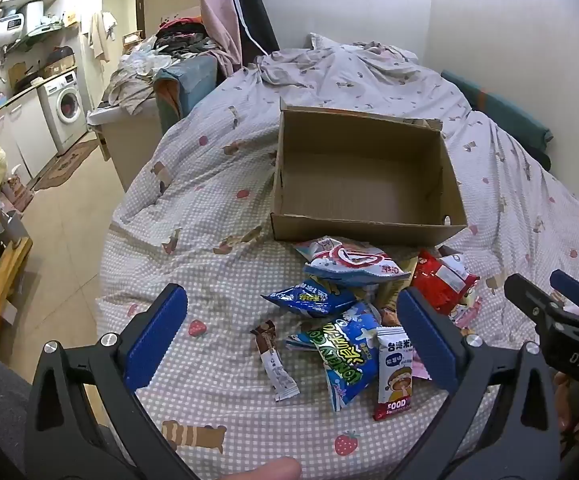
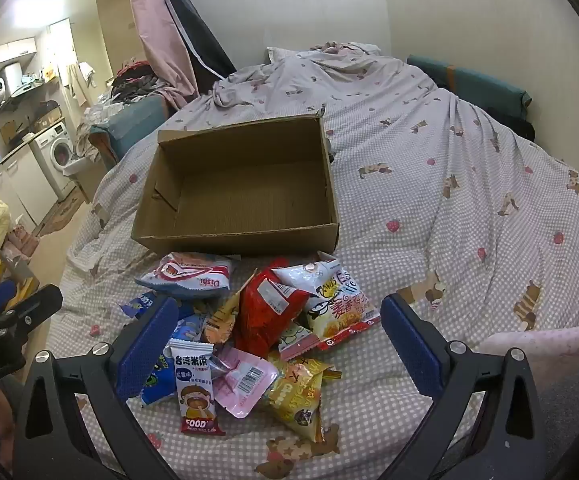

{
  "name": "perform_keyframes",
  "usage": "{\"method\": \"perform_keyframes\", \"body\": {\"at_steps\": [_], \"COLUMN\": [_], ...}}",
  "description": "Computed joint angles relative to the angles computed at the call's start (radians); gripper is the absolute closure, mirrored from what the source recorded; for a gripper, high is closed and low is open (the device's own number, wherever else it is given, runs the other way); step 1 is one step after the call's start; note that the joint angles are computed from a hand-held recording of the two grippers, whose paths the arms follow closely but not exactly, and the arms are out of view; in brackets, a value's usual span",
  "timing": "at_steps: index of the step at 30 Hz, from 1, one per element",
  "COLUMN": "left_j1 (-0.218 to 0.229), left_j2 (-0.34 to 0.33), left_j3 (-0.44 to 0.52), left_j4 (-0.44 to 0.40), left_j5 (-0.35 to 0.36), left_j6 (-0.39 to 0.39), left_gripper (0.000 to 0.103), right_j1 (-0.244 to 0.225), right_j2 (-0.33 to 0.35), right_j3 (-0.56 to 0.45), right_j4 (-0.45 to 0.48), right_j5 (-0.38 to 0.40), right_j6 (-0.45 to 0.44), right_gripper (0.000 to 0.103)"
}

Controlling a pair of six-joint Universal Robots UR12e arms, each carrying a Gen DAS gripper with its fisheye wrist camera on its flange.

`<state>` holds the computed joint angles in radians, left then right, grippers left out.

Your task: Organize snacks

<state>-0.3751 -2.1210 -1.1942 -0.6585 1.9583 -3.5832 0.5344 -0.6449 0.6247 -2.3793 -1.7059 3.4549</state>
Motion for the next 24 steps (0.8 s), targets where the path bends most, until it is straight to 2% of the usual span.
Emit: {"method": "perform_keyframes", "body": {"at_steps": [24], "left_j1": [0.001], "left_j2": [0.002], "left_j3": [-0.005], "left_j4": [-0.001], "left_j5": [-0.003], "left_j6": [-0.007], "left_gripper": [0.000], "right_j1": [-0.004], "right_j2": [0.001], "right_j3": [-0.002], "right_j4": [0.005], "right_j5": [0.005], "right_j6": [0.003], "right_gripper": [0.000]}}
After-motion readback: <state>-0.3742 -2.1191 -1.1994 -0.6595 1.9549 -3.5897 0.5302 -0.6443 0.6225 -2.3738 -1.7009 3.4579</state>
